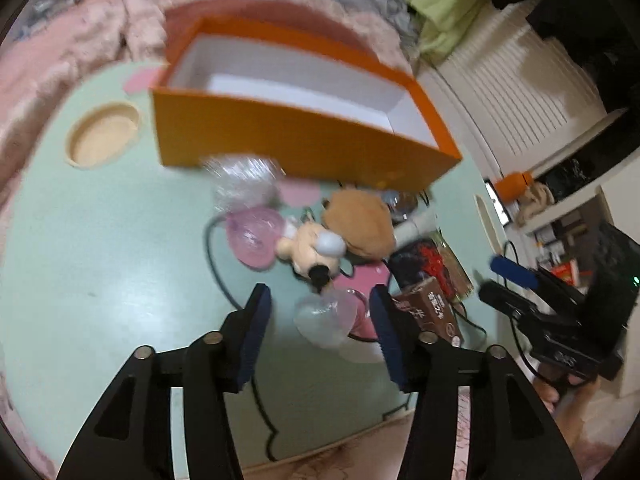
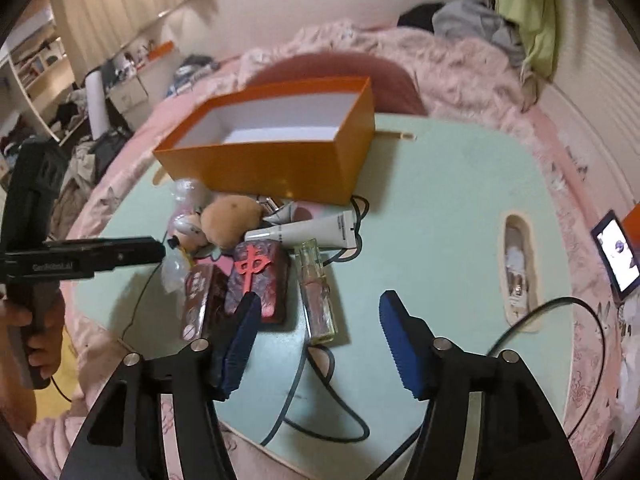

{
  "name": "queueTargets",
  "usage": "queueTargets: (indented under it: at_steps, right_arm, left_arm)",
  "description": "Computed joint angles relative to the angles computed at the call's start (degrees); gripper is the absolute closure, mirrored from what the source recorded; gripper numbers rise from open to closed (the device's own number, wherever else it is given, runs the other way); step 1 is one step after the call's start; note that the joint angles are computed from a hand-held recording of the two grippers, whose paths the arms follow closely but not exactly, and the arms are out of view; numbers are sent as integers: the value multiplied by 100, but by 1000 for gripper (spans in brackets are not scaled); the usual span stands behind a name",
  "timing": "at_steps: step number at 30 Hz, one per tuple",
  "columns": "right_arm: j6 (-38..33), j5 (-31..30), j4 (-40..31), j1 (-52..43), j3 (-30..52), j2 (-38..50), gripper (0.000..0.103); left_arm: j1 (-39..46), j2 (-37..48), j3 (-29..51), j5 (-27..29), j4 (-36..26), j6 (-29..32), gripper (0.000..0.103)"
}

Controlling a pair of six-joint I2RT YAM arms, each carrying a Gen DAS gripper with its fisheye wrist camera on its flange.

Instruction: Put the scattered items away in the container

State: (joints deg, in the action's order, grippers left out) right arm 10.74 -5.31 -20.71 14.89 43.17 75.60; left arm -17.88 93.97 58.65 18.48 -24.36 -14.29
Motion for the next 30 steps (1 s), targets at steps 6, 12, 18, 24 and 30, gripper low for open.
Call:
queueTargets:
  at_steps: [6,12,18,24,30]
  right_arm:
    - [749,1202,465,869,-766,-593,37]
    - [1519,2631,405,2003,-836,-155,31]
    - [1528,2504,318,1991,-564,390,25]
    - [1465,2134,384,1726,-492,625,0]
    - [1403,2113,447,1727,-505,645,0]
  left_arm:
    - [-251,-1070,-1012,-757,616,-170,41]
    - [-956,-1026,-1400,-1972,773,-326,40]
    - [-1095,-756,-1626,-2516,1114,-292,39]
    - [-1176,-473,-1771,-2683,1652,-48,0]
    - [-1122,-508,-1831,-2639,1763,31,0]
